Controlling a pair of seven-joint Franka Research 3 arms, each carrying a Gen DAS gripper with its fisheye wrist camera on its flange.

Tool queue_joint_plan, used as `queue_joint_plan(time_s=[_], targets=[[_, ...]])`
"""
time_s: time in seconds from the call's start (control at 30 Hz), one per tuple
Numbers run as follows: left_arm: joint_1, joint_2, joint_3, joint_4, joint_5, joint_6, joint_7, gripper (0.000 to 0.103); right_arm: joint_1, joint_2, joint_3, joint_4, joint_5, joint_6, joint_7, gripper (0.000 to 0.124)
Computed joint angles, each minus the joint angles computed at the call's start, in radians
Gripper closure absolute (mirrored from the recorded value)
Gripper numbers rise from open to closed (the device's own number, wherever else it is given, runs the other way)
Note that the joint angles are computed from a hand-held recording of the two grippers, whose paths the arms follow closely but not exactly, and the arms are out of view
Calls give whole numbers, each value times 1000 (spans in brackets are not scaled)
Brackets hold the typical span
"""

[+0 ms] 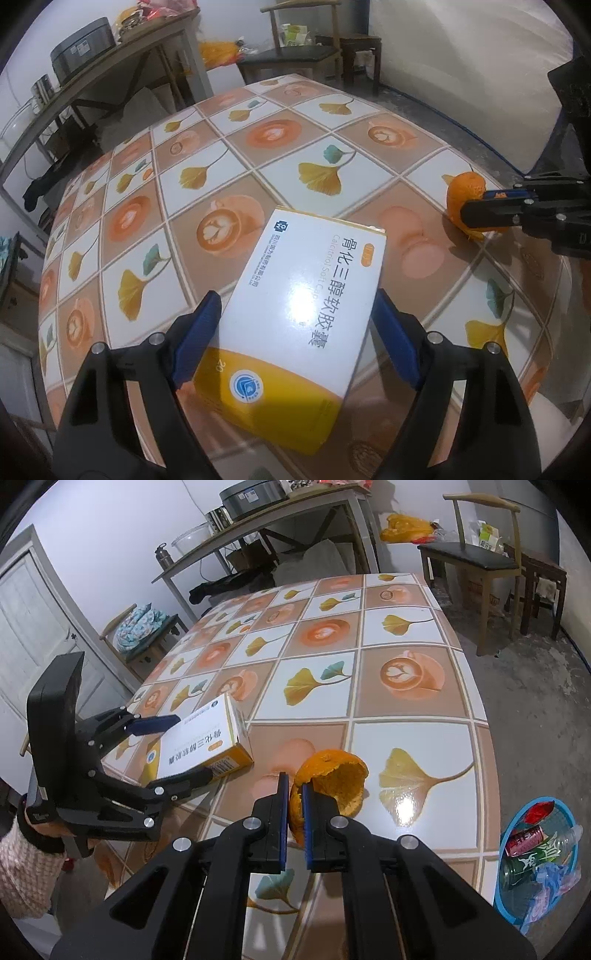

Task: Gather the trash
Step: 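Grasp the yellow-and-white medicine box with the left tool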

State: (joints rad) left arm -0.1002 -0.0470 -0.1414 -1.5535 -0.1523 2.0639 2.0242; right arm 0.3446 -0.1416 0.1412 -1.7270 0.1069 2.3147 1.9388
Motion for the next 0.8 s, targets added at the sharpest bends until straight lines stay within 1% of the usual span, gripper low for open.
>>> queue_joint_plan(time_s=[0.13, 0.3, 0.4, 0.47, 0.53, 0.67, 0.73, 0.77, 0.8], targets=[[-2, -56, 1, -52, 21, -17, -46, 25, 0, -25, 1, -27, 5, 14, 6, 117], [-10, -156, 14, -166, 37, 6, -110, 24, 1, -47, 5, -54, 18, 8, 10, 117], [-17, -155, 19, -168, 59, -33, -131, 24, 3, -52, 8, -66, 25, 0, 8, 117], [-19, -153, 29, -173, 37, -28, -138, 23, 2, -52, 10, -68, 23, -2, 11, 117], [-17, -137, 38, -151, 10, -58, -147, 23, 2, -54, 11, -69, 21, 0, 13, 117], [-12, -136, 39, -153, 4, -51, -153, 25, 4, -53, 15, -71, 16, 3, 19, 117], [-11, -138, 38, -156, 1, -48, -152, 28, 4, -52, 14, -68, 16, 0, 17, 117], [-11, -139, 40, -158, -4, -44, -149, 31, 4, -51, 14, -67, 16, -2, 17, 117], [-10, -140, 40, -160, -4, -42, -150, 32, 4, -49, 15, -65, 14, -3, 18, 117]])
